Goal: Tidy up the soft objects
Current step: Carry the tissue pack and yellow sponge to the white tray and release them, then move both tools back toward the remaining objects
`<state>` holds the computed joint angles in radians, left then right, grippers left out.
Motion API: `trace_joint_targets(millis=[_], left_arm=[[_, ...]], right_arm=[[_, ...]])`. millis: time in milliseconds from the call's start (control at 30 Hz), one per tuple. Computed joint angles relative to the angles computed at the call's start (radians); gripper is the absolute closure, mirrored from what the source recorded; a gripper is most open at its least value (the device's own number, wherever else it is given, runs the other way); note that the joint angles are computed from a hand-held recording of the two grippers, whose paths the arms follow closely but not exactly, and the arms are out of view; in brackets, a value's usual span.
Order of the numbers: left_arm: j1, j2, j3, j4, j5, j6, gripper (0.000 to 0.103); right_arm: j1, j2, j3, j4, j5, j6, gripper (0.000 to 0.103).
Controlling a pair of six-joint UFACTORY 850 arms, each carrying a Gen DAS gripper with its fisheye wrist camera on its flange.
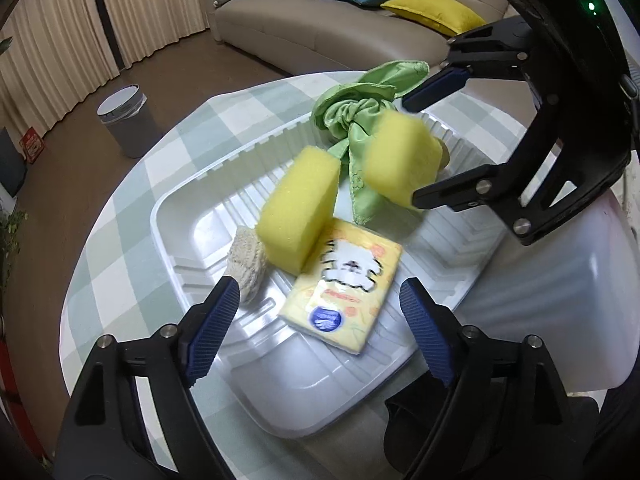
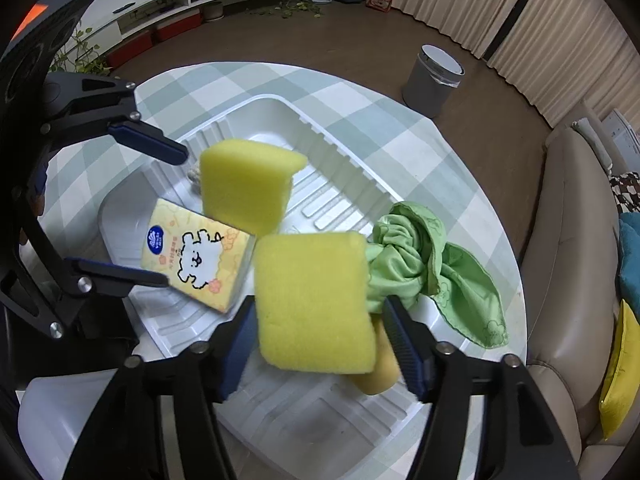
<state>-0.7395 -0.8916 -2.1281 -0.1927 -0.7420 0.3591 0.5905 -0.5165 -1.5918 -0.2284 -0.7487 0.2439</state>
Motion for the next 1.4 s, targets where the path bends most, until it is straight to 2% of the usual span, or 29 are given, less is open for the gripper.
trace_joint_targets(millis=[33,100,167,233,300,467,633,767,1000,1100,1267,1400], left_arm=[[0.002,0.007,0.011,0.002,0.013,-0.008,0.014],[0.007,0.022,0.033,-0.012,0.037,-0.016,0.012],[0.010,0.037,0.053,-0.006,0.067,-0.040,0.000],[0.014,0.059,0.082,-0.015,0.106,-0.052,0.000],[0.020,0.082,0.110,-0.033,0.144,-0.062,0.000],[0.031,0.129,0.166,-0.020,0.215,-0.123,0.000],[0.042,0.190,0.243,-0.019,0.282,-0.164,0.000],[0.056,0.279,0.358,-0.052,0.366,-0.178,0.000],[0.065,0.494,0.641,-0.207,0.522,-0.087,0.000],[0.051,0.591,0.775,-0.278,0.571,-0.036,0.000],[0.006,0.735,0.983,-0.319,0.644,-0.035,0.000],[-0.041,0.824,1.122,-0.549,0.679,0.133,0.000]], right_arm=[[0.000,0.004,0.005,-0.005,0.006,0.007,0.023],[-0.003,0.023,0.023,-0.014,0.027,0.023,0.018],[-0.005,0.038,0.037,-0.018,0.042,0.035,0.013],[-0.006,0.054,0.051,-0.040,0.053,0.063,0.004],[-0.010,0.076,0.071,-0.052,0.075,0.089,0.000],[-0.020,0.128,0.122,-0.095,0.116,0.166,0.000],[-0.030,0.197,0.188,-0.203,0.143,0.333,0.000],[-0.042,0.289,0.270,-0.297,0.185,0.506,0.000],[-0.036,0.503,0.468,-0.509,0.194,0.906,0.000],[0.005,0.585,0.551,-0.596,0.128,1.073,0.000],[0.134,0.692,0.683,-0.677,0.036,1.297,0.000],[0.286,0.730,0.763,-0.717,-0.004,1.478,0.000]])
